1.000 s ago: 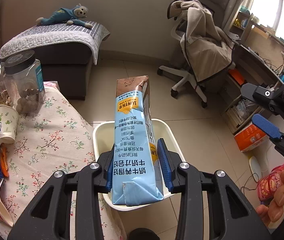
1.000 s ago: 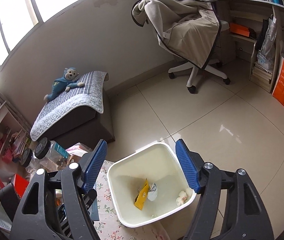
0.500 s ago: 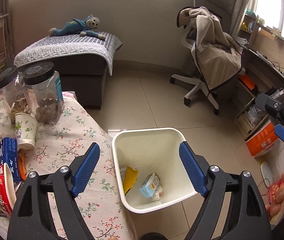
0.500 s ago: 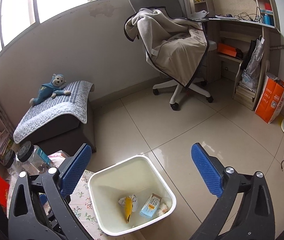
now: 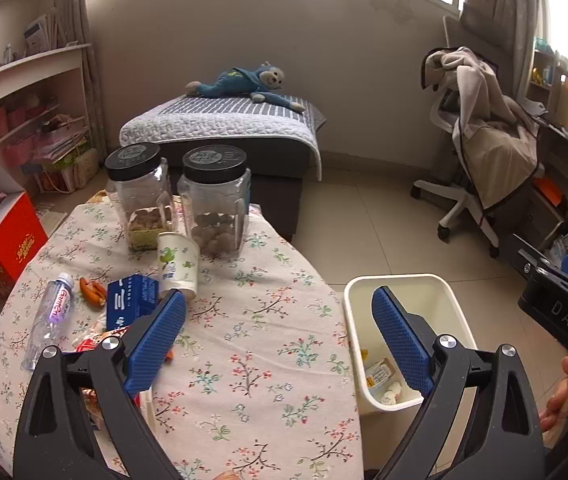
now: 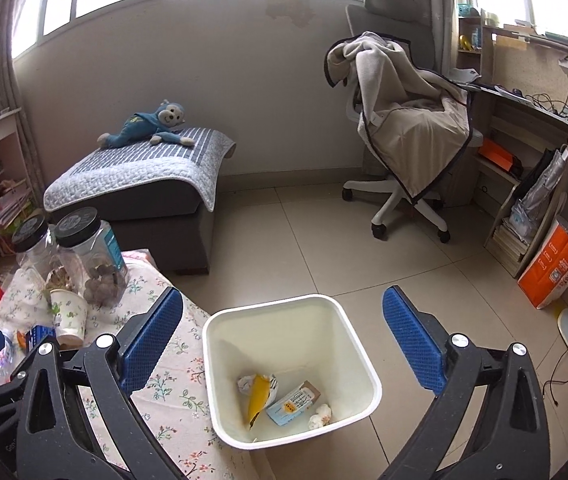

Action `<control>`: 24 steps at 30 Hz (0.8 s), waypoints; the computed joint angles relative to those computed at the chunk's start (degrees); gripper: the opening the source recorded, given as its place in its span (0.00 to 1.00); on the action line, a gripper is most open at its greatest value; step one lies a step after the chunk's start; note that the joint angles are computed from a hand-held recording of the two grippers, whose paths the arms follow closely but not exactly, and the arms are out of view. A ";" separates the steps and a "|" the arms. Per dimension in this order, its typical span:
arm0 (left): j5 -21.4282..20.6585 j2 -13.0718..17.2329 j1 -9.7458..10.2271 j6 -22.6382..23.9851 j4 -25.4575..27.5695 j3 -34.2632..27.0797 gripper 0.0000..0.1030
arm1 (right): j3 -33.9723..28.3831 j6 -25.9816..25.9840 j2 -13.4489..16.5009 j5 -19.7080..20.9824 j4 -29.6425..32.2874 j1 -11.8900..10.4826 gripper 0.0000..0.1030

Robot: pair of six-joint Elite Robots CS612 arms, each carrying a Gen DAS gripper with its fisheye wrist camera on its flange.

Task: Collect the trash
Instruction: 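Move both grippers back over the table toward the remaining trash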

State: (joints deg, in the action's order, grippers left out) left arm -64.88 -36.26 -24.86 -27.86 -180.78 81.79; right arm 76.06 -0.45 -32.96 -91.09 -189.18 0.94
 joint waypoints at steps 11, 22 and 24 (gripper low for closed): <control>1.35 -3.54 3.48 -6.09 3.82 7.11 0.89 | 0.10 -7.41 0.20 3.31 1.88 3.58 0.93; -8.76 -6.31 8.88 -11.70 17.78 10.03 0.89 | -2.24 -9.63 0.81 8.49 11.16 5.97 0.93; -11.50 -6.32 10.08 -12.89 20.37 10.13 0.88 | -2.94 -9.47 0.94 9.72 14.01 6.17 0.93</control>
State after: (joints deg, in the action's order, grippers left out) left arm -76.38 -42.58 -14.77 -40.75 -160.41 91.92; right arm 73.12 -9.92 -32.03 -81.37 -175.16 7.11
